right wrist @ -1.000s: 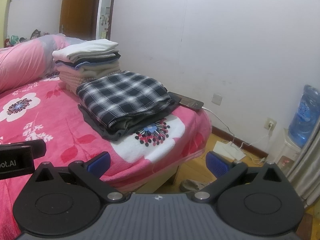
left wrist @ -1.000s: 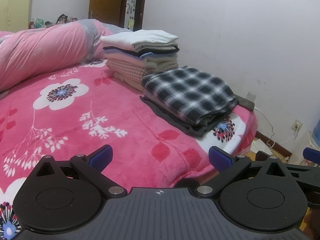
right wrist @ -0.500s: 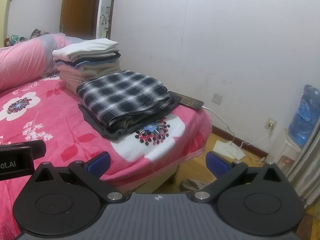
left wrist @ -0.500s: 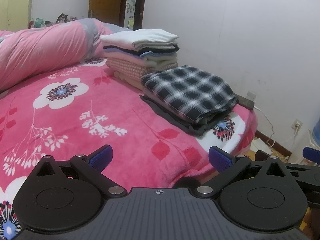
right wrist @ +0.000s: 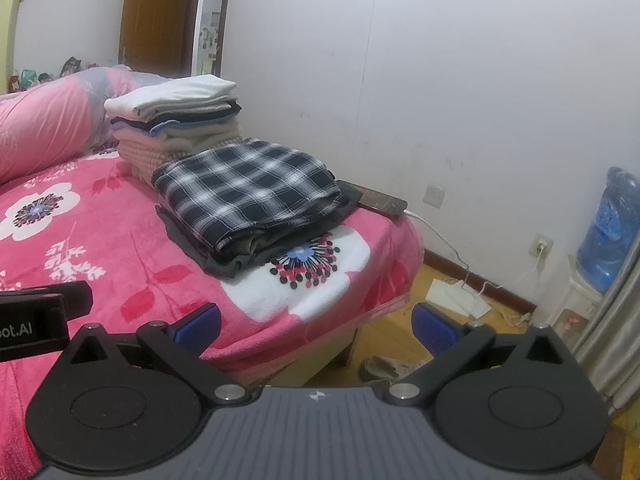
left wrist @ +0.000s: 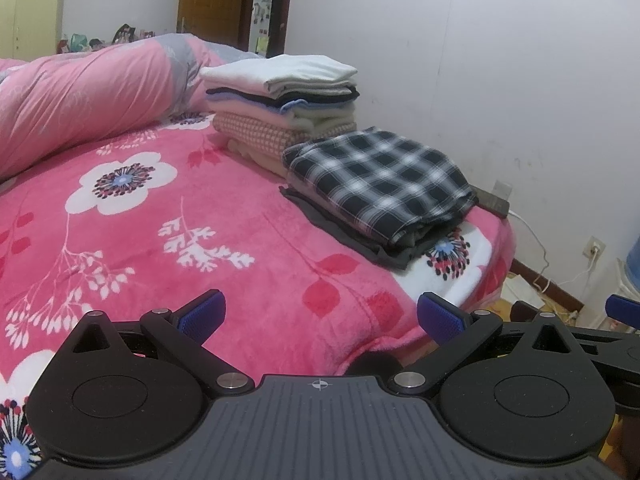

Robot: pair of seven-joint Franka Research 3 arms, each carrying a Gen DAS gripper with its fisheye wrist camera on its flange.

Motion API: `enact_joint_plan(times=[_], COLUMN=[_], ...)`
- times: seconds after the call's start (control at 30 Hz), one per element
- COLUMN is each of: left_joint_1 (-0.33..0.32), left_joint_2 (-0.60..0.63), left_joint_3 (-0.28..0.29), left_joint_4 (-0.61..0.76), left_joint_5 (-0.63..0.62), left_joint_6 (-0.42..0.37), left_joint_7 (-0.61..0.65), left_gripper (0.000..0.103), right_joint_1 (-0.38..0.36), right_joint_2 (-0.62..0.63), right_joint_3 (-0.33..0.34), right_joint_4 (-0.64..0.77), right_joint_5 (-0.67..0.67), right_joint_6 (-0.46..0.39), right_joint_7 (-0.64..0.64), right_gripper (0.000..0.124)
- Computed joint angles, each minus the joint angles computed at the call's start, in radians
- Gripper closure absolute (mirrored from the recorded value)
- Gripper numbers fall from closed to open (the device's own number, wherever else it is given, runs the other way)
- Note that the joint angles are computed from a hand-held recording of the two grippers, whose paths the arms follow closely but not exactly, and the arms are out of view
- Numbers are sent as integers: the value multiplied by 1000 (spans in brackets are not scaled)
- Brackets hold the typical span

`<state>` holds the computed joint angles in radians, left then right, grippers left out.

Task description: Fold clothes

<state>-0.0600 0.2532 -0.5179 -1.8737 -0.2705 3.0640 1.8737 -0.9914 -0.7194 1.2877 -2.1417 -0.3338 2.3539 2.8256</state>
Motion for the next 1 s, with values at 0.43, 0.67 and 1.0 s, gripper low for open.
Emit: enact_joint_plan(times=[0.43,0.67,1.0], left_joint_1=[9,4,4], left_joint_2=[1,-1,-5], left_joint_3=[-8,-1,2], left_joint_4=[-2,-3,-2], left_joint_5=[-1,8,8], left_joint_6=[3,5,2], left_joint_7=[3,-10,-11], left_gripper=[0,0,0], right_joint_1=[0,-7,-12], right_joint_2=[6,7,-4], right_joint_3=[1,6,11], right_joint_4=[-1,4,6], right_joint_5=[-6,-5,11], right_joint_6=[2,4,8], right_joint_7=[7,5,-2], right_gripper=[21,21,21])
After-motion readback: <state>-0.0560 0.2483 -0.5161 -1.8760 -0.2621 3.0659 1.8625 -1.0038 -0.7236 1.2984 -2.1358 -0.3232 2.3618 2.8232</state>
